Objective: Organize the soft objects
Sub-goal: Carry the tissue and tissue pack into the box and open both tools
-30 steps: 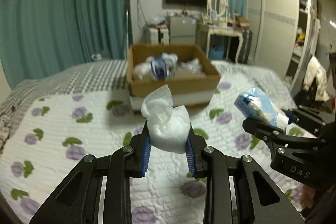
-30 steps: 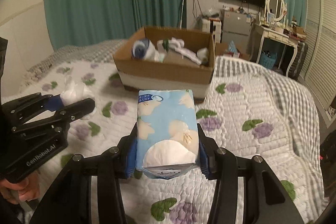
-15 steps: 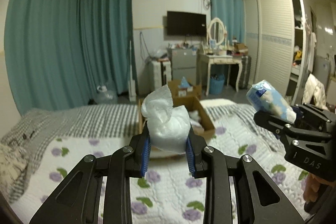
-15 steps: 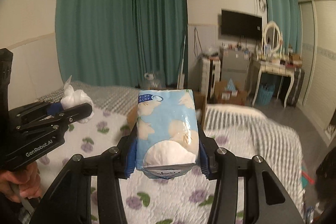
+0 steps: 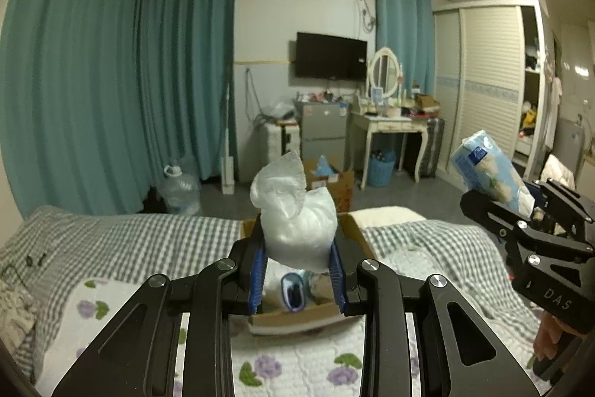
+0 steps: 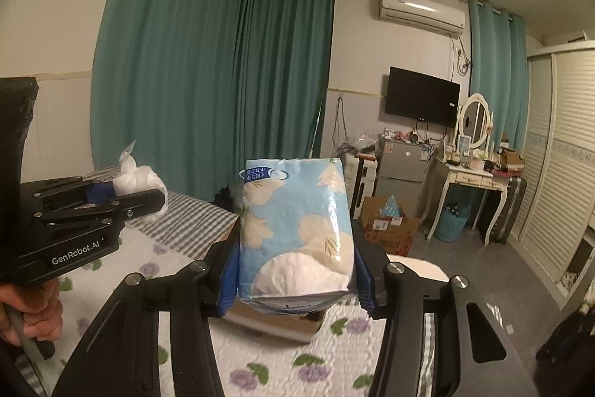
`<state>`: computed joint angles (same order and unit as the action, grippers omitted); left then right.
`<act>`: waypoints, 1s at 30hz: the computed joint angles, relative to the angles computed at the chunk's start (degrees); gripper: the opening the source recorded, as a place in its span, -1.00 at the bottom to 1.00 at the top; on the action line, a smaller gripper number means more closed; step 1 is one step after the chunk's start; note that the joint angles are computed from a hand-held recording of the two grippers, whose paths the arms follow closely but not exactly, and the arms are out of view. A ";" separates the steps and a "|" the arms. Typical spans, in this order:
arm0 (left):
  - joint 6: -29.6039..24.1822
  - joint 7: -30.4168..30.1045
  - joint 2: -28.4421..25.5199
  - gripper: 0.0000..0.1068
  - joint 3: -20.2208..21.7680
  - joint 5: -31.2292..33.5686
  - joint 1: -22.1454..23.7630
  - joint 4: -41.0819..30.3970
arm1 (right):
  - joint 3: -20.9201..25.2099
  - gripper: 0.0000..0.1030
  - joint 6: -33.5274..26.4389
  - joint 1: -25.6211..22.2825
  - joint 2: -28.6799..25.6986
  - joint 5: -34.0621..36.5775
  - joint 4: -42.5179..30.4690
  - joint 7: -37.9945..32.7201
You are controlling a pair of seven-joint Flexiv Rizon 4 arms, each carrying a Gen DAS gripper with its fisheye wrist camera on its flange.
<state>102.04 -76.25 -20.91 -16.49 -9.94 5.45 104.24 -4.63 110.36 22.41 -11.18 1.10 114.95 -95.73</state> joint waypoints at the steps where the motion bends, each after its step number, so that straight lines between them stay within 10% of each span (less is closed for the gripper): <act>1: -1.05 0.43 -1.39 -0.46 -0.03 -0.10 0.05 -1.80 | -0.92 -0.02 -0.40 0.80 -0.64 0.20 -0.91 -0.37; 30: -31.85 2.16 -26.85 -0.44 13.84 -3.96 -11.38 -36.59 | 11.11 0.01 -23.67 -12.84 -35.47 -19.61 -40.08 7.63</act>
